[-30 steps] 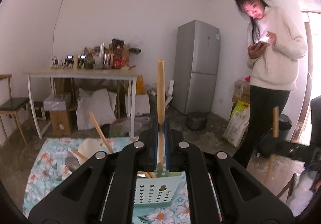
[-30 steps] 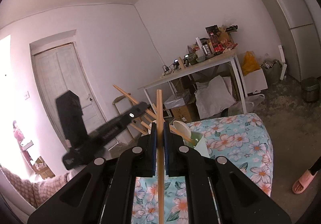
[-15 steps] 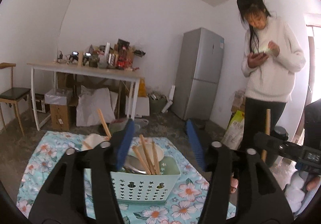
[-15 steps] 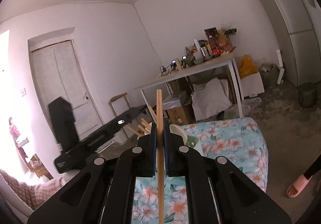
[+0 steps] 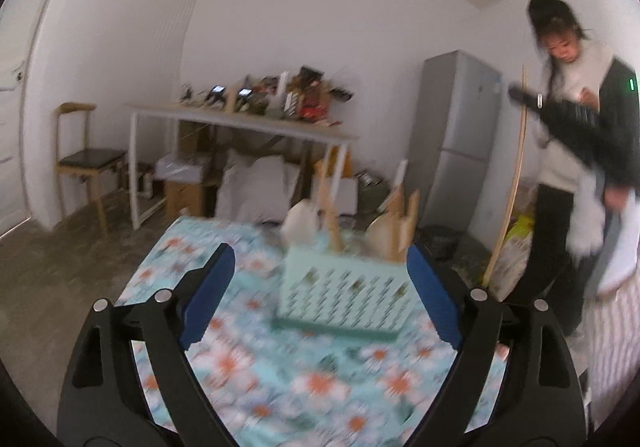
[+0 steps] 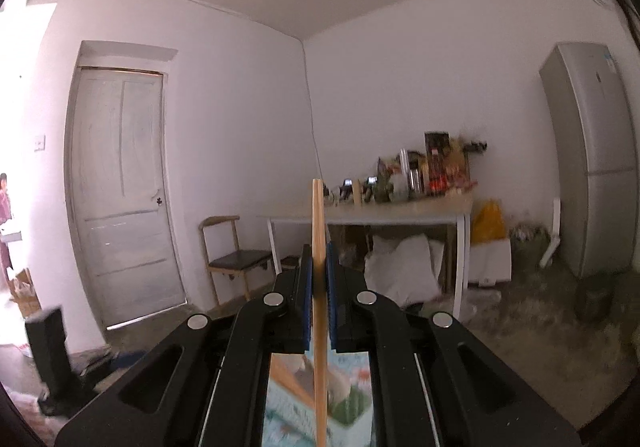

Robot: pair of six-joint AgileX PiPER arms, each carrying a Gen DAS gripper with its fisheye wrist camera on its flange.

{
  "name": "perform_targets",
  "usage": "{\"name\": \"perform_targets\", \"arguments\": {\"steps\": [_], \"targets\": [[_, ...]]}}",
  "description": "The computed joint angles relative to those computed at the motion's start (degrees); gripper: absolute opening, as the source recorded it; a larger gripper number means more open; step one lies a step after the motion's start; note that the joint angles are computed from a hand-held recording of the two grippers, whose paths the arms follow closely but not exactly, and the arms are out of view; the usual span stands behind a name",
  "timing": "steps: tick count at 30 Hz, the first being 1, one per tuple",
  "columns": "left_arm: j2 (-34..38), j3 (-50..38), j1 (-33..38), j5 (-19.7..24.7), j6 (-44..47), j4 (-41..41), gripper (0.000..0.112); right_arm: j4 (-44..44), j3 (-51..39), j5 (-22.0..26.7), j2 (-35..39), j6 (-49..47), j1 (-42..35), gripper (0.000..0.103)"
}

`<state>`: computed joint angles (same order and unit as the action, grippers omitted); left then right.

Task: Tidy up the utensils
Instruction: 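Lower the right tool's chopstick into the holder and open the right tool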

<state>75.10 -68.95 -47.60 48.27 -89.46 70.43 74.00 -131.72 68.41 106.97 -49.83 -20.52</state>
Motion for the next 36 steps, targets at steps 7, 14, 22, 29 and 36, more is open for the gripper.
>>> {"name": "perform_targets", "arguments": {"steps": [7, 14, 22, 29, 36], "targets": [[-5.4, 8.8, -0.4, 5.8, -5.1, -0.5, 0.089, -6.5, -12.1, -5.6, 6.7, 2.6, 6.7, 0.007], [-7.2, 12.6, 1.3, 7.1, -8.7, -1.5, 0.089, -11.9, -16.3, -7.8, 11.2, 2.0, 11.6, 0.007], [-7.0, 13.5, 2.9, 5.7, -10.5, -1.5, 0.090, -16.6, -17.3, -9.2, 15.3, 1.7, 14.4, 0.007], [-7.9, 14.3, 4.5, 3.9, -10.7, -2.4, 0.090, -19.3, -12.8, -10.5, 15.3, 1.3, 15.6, 0.007], [-8.1, 14.4, 4.4, 3.7, -10.8, -2.4, 0.090, -21.5, -4.6, -8.0, 12.4, 0.6, 15.1, 0.025]]}}
